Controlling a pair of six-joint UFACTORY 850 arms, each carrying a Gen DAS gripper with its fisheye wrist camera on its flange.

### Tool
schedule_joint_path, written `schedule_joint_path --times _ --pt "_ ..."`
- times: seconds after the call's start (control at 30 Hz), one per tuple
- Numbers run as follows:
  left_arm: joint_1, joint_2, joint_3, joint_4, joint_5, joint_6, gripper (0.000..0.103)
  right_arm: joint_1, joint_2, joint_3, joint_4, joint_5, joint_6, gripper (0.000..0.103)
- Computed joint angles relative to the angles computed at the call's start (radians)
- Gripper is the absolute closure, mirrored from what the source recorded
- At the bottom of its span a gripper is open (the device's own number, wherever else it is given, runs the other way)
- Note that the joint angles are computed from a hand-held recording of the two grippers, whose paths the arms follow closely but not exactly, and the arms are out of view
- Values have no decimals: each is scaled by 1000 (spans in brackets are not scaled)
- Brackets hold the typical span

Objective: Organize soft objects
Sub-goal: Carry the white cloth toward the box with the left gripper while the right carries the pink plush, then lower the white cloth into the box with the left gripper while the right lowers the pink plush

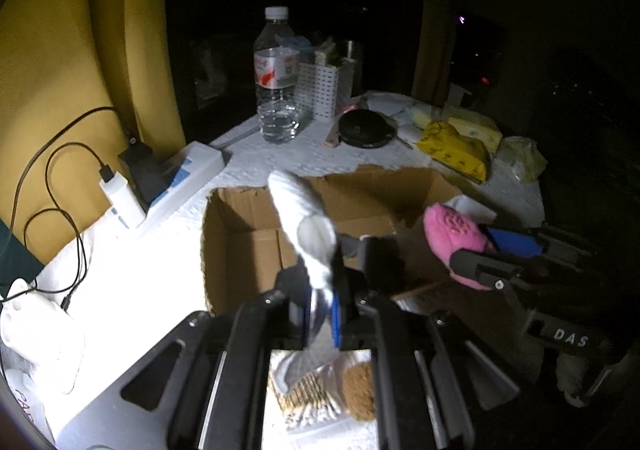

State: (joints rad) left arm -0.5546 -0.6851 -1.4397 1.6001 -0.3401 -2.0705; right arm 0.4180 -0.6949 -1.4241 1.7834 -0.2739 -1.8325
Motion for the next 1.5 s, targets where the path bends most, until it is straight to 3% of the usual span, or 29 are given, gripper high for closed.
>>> schedule_joint_path --times 0.9,1.23,1.3,1.37,1.4,1.5 --pt "63 -132 -138 -316 -81 272 94 7 -149 -200 -337 -38 321 64" --pt "65 -135 -146 -409 -99 334 79 17 -162 -224 -402 -29 383 64" --pt "64 -134 -146 -416 -102 341 73 21 -165 -231 -418 -27 397 64" --pt "63 -131 -143 -412 -95 333 55 23 -167 -236 -429 -25 406 64" --pt "65 -125 -136 -401 -76 320 51 24 -167 -236 -430 -24 406 64" --pt "55 -116 -128 -375 -101 303 50 27 -169 -241 -431 -23 406 64"
